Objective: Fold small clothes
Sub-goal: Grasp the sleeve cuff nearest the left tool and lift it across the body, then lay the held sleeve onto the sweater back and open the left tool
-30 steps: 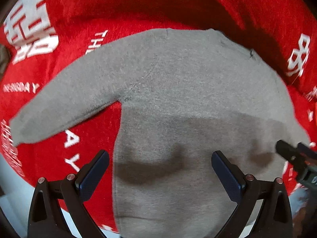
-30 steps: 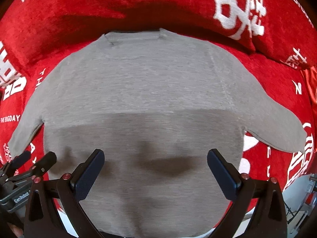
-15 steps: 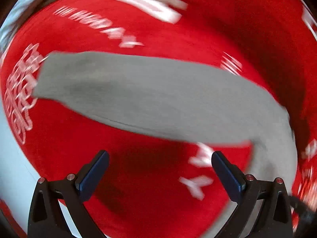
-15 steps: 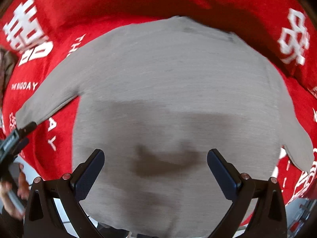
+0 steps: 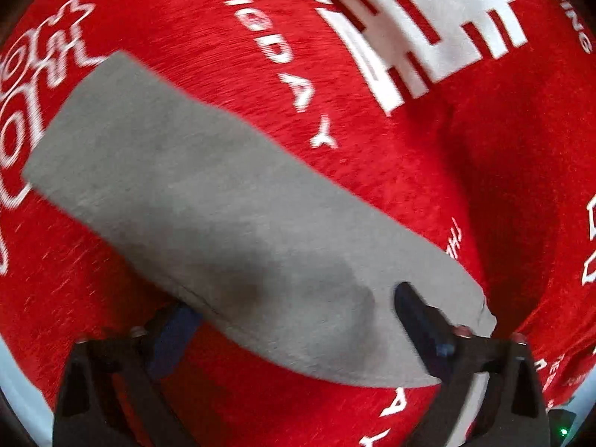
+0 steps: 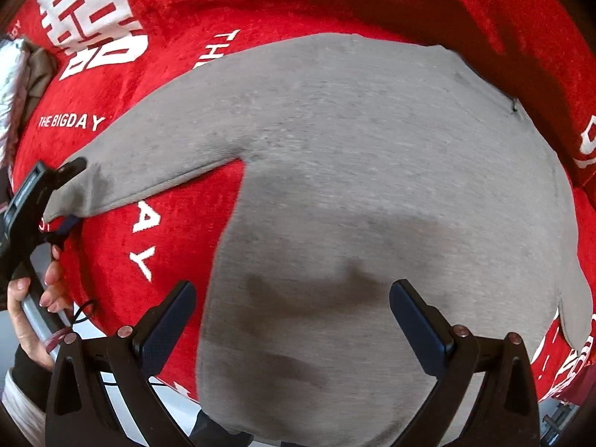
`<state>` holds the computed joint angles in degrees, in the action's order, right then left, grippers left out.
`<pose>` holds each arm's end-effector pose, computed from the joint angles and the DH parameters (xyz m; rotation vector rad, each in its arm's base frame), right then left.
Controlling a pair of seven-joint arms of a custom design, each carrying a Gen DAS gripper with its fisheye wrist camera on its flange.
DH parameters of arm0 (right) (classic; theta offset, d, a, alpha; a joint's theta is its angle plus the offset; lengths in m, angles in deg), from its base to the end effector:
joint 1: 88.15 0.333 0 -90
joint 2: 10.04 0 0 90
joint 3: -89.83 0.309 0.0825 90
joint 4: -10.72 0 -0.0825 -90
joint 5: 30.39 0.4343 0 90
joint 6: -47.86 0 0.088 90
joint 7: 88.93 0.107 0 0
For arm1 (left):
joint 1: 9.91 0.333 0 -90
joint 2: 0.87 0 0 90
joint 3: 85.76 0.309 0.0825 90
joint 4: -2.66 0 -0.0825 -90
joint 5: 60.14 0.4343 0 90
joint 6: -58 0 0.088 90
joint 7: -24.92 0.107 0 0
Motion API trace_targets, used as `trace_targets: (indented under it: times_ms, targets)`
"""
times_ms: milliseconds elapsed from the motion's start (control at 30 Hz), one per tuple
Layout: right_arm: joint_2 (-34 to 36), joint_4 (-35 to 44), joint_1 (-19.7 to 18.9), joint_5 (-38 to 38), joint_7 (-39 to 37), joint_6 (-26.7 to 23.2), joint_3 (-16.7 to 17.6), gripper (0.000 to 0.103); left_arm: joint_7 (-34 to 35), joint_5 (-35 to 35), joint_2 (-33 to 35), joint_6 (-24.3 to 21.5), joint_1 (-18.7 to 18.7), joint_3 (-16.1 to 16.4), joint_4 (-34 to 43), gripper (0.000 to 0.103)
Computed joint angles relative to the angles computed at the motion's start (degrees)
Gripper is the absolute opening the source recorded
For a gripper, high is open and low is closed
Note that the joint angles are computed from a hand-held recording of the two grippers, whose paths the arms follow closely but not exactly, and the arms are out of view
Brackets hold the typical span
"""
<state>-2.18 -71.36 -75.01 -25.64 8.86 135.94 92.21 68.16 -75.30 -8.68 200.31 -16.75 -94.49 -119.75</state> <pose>0.6173 0.1790 0.6015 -2.3485 2.0489 0.1431 0.5746 -0.1614 0.4897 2.7035 -1.2400 0.7779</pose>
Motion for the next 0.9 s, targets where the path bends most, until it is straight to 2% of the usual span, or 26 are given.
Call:
trace_targets:
  times_ms: [33,100,133,167,233,333,467,567,700,833,900]
  targets:
    - [0.1,0.2,0.1,-0.1,0.2,-0.1,0.1,0.103,-0.5,1.4,0.7,-0.7,0.1,-0.2,0.8,0.077]
    - [0.3,0.4,0.4,-0.2,0.6,-0.3,0.2,0.103,-1.9,3.1,1.9,-1.3,0.3,-0.5,1.9,0.039]
    - [0.5,0.7,0.5,-0.3,0.9,-0.3,0.3,0.103,0.0,0.7,1.8,0.7,0.1,0.0,1.0,0.029]
    - [0.6,0.8,0.6,-0.3,1.1,-0.3,0.3,0.103,3.9,-4.3,1.5,3.3,-0.3,0.8,0.1,0.013]
    - [0.6,0.8,0.7,-0.5,1.3,-0.3,0.4,0.103,11.1,-12.6,0.0,7.7,-0.8,2.1,-1.7,0.011]
    - [0.3,0.6,0.8,-0.6,1.9,-0.4,0.3,0.103,15.3,-12.7,-0.4,9.0,-0.9,1.9,-1.2,0.012]
    - [-0.6,-0.2,0.4,-0.4,2.9,0.0,0.0,0.103,24.7,-18.1,0.0,10.5,-2.5,2.3,1.8,0.011]
    - [-1.8,-1.4,-0.2,-0.5,3.8,0.5,-0.4,0.103,31.6,-21.8,2.7,9.8,-3.4,1.8,7.4,0.011]
    - [-4.0,-3.2,-1.7,0.3,5.4,0.9,-1.3,0.103,38.7,-24.8,7.1,7.5,-4.2,-0.5,16.3,0.011]
    - [-6.5,-5.3,-3.8,0.0,5.7,1.0,-2.6,0.103,40.4,-23.1,14.0,4.7,-5.5,-4.2,27.4,0.011]
    - [-7.6,-6.4,-5.0,-0.1,5.9,1.1,-3.3,0.103,39.0,-18.3,19.2,2.7,-7.3,-6.2,34.8,0.011]
